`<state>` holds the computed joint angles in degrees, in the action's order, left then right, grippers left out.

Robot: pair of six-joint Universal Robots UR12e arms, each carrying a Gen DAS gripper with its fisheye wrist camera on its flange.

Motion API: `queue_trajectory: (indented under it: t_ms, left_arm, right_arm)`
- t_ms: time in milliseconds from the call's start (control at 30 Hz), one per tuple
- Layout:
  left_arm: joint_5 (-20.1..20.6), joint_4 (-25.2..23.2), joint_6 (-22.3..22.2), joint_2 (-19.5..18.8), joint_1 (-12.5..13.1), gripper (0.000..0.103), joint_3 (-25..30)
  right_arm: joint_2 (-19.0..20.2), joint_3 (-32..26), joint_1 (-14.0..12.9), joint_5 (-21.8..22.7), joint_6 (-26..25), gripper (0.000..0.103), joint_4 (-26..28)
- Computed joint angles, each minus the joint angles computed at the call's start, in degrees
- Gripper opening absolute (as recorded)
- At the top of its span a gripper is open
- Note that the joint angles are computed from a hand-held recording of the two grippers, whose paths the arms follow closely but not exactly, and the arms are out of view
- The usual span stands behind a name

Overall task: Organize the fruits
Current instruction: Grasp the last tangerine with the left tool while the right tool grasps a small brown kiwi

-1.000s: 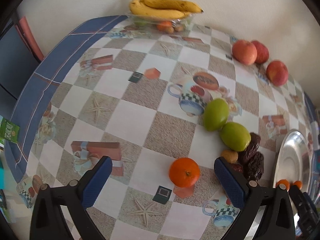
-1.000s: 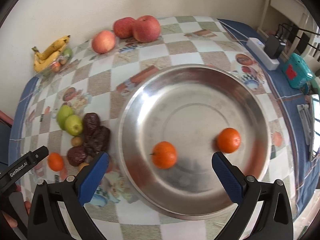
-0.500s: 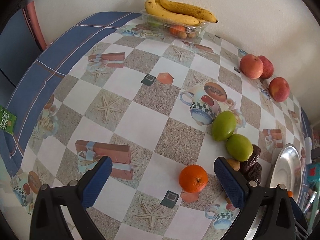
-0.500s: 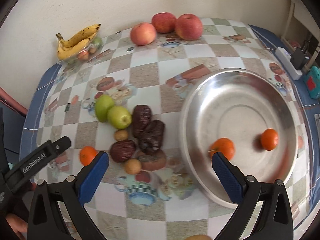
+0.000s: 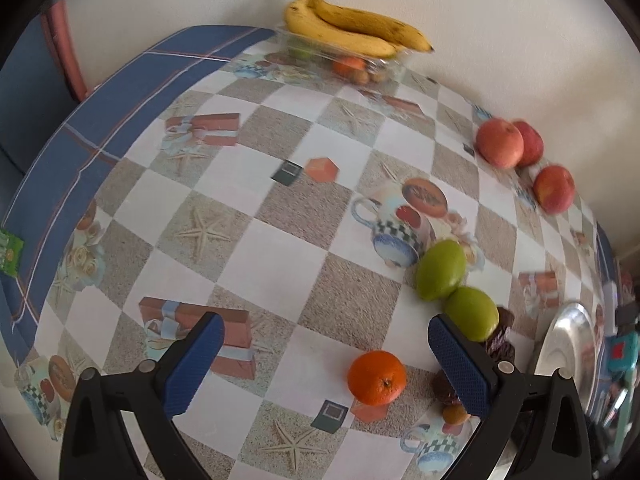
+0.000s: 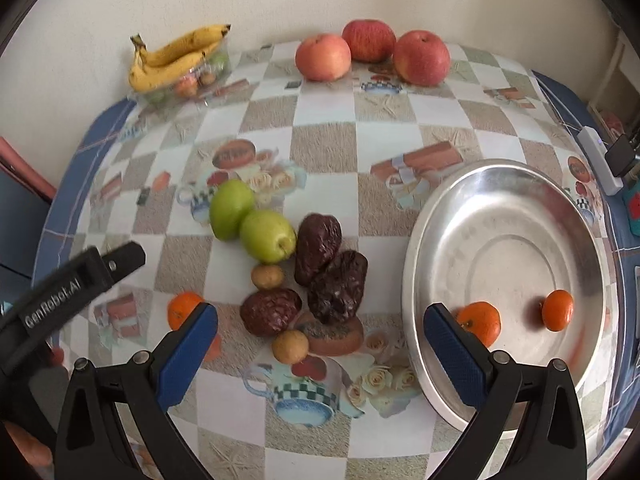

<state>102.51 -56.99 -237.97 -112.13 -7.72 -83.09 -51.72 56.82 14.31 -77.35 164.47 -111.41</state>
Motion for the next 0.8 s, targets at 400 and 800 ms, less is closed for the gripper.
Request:
queue_trajectory:
  t_ms: [400,800]
  left_arm:
    - [0.64,-0.5,2.65,-0.75,-0.63,0.103,0.98]
    - [-4.74,3.46,1.07,-0.44,-0.02,0.1,-0.6]
  right_arm:
    - [-1.29,2.22,-0.69,3.59,-1.91,0.102,-3.8]
    - [-1.49,2.71,-0.84,6.0,-4.39,0.076,-3.48]
